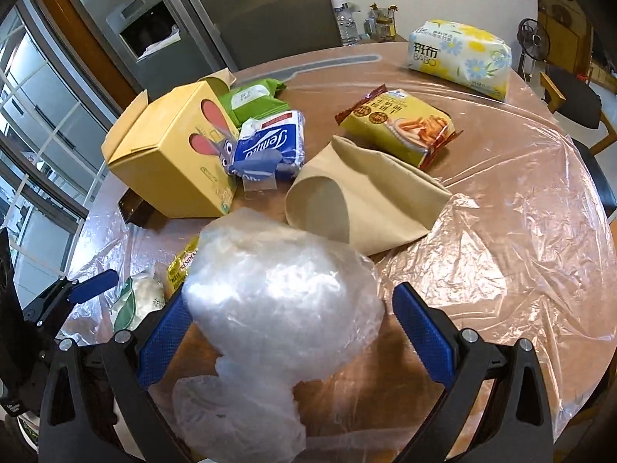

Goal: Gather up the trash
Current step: 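Grasp the green-printed snack packet with the left tool while the right tool grasps the clear plastic bag, then carry the packet and plastic bag with both tools over the black trash bin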

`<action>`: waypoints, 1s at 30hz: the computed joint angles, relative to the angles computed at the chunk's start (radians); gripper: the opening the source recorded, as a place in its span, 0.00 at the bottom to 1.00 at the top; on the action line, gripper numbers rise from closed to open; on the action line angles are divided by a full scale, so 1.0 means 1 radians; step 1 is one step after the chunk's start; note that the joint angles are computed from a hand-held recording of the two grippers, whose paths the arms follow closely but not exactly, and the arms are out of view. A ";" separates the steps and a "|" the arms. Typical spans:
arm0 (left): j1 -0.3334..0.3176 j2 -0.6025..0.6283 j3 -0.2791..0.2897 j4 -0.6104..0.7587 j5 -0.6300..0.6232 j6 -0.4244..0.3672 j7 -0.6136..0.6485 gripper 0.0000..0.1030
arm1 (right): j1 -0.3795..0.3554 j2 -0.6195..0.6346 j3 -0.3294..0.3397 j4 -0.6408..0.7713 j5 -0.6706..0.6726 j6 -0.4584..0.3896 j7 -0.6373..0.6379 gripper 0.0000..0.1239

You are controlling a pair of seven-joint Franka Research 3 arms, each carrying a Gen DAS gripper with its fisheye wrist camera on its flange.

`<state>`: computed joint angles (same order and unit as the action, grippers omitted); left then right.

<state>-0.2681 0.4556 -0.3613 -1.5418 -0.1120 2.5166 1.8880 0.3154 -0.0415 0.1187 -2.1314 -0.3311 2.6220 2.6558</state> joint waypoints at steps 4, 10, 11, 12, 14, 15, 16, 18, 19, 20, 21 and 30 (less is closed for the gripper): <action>-0.030 0.004 0.024 -0.002 0.061 0.007 -0.036 0.70 | 0.004 0.012 -0.001 0.011 0.014 -0.017 -0.023 0.74; -0.033 -0.002 0.024 -0.017 0.096 0.028 -0.047 0.47 | 0.012 0.021 -0.009 0.008 0.048 0.009 -0.065 0.51; -0.030 -0.003 0.022 -0.018 0.095 0.027 -0.046 0.45 | 0.012 0.018 -0.010 0.002 0.060 0.021 -0.074 0.50; -0.023 -0.001 0.015 -0.015 0.084 0.020 -0.040 0.45 | 0.011 0.013 -0.011 -0.007 0.069 0.038 -0.082 0.48; -0.009 -0.005 0.004 -0.018 0.058 0.014 -0.031 0.43 | 0.010 0.005 -0.009 -0.015 0.080 0.050 -0.088 0.47; -0.009 -0.004 0.004 -0.016 0.053 0.014 -0.033 0.43 | 0.008 0.002 -0.008 -0.018 0.070 0.051 -0.079 0.46; -0.007 -0.007 0.003 -0.017 0.047 0.016 -0.033 0.43 | 0.006 -0.006 -0.005 -0.022 0.053 0.049 -0.067 0.46; 0.000 -0.020 0.002 -0.030 0.036 0.031 -0.031 0.43 | 0.001 -0.023 0.001 -0.030 0.031 0.049 -0.053 0.46; 0.004 -0.027 0.001 -0.036 0.029 0.038 -0.029 0.43 | -0.001 -0.032 0.004 -0.036 0.026 0.054 -0.052 0.46; 0.007 -0.034 0.000 -0.042 0.023 0.044 -0.026 0.43 | -0.005 -0.042 0.008 -0.041 0.018 0.056 -0.049 0.46; 0.009 -0.041 0.001 -0.048 0.021 0.051 -0.025 0.43 | -0.009 -0.050 0.012 -0.044 0.008 0.054 -0.044 0.46; 0.015 -0.099 0.004 -0.100 0.006 0.092 -0.017 0.43 | -0.031 -0.121 0.049 -0.081 0.011 0.056 -0.065 0.46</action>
